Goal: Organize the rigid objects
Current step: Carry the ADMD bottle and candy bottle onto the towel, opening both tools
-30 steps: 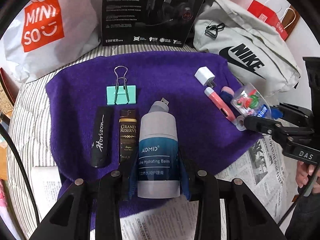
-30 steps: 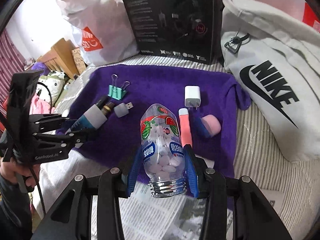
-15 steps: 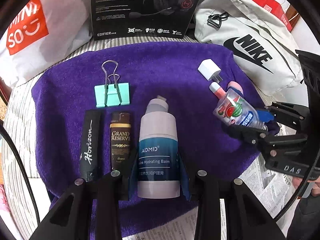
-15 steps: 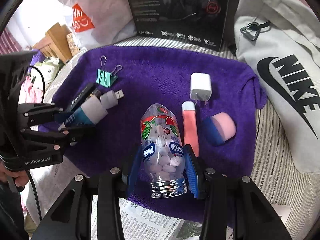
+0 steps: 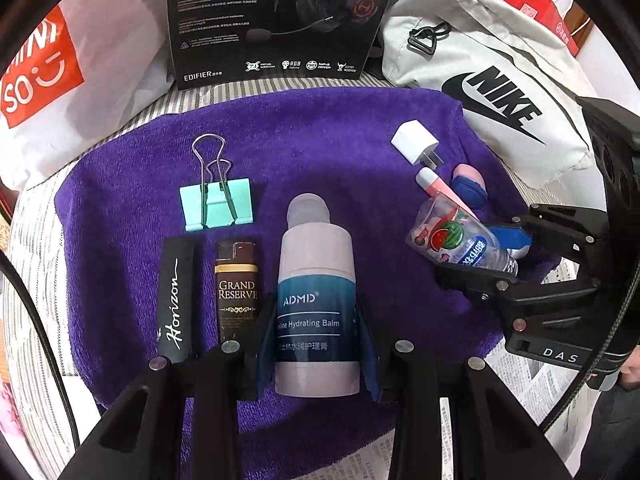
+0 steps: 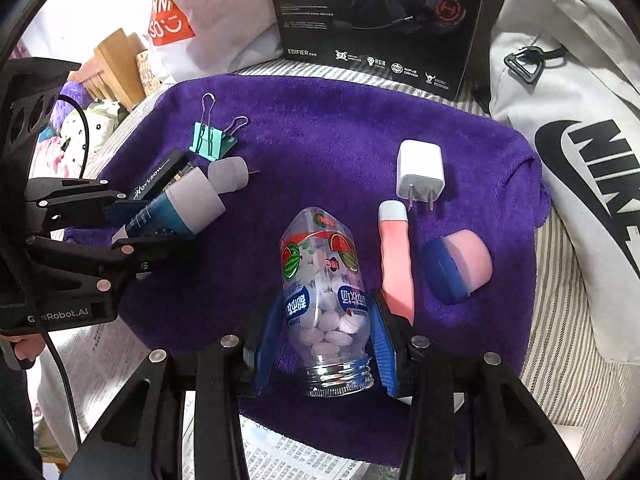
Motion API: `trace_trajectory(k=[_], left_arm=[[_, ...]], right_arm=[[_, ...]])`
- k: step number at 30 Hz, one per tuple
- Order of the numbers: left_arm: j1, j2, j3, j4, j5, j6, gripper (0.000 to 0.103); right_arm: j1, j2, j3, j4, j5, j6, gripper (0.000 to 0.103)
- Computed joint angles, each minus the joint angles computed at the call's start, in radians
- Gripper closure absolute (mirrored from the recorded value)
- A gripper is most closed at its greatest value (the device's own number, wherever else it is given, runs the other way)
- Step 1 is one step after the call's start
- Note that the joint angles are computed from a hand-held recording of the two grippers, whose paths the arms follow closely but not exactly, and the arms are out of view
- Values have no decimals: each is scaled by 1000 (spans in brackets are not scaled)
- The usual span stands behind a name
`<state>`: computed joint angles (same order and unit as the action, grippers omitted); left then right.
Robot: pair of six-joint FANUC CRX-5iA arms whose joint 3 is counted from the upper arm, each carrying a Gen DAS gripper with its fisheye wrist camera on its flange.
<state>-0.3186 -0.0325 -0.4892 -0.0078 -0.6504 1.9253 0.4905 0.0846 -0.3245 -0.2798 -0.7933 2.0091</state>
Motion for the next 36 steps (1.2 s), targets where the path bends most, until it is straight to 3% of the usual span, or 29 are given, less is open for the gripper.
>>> trace_trajectory(k=[10, 17, 29, 32, 36], left_arm=[[-23, 2, 18, -50, -20, 37, 69], [-15, -13, -3, -8, -17, -1, 63], [-13, -50, -29, 52, -42, -21, 38], [-26, -81, -29, 21, -61, 27, 37], [-61, -138, -27, -54, -93, 119, 21]], right_arm=[[0, -5, -12, -4, 19, 41, 60], [-17, 1, 6, -41, -4, 68, 54], [-15, -42, -5, -19, -71, 35, 45], [-22, -66, -8, -21, -90, 22, 38], [-28, -121, -33, -18, -104, -2, 37]])
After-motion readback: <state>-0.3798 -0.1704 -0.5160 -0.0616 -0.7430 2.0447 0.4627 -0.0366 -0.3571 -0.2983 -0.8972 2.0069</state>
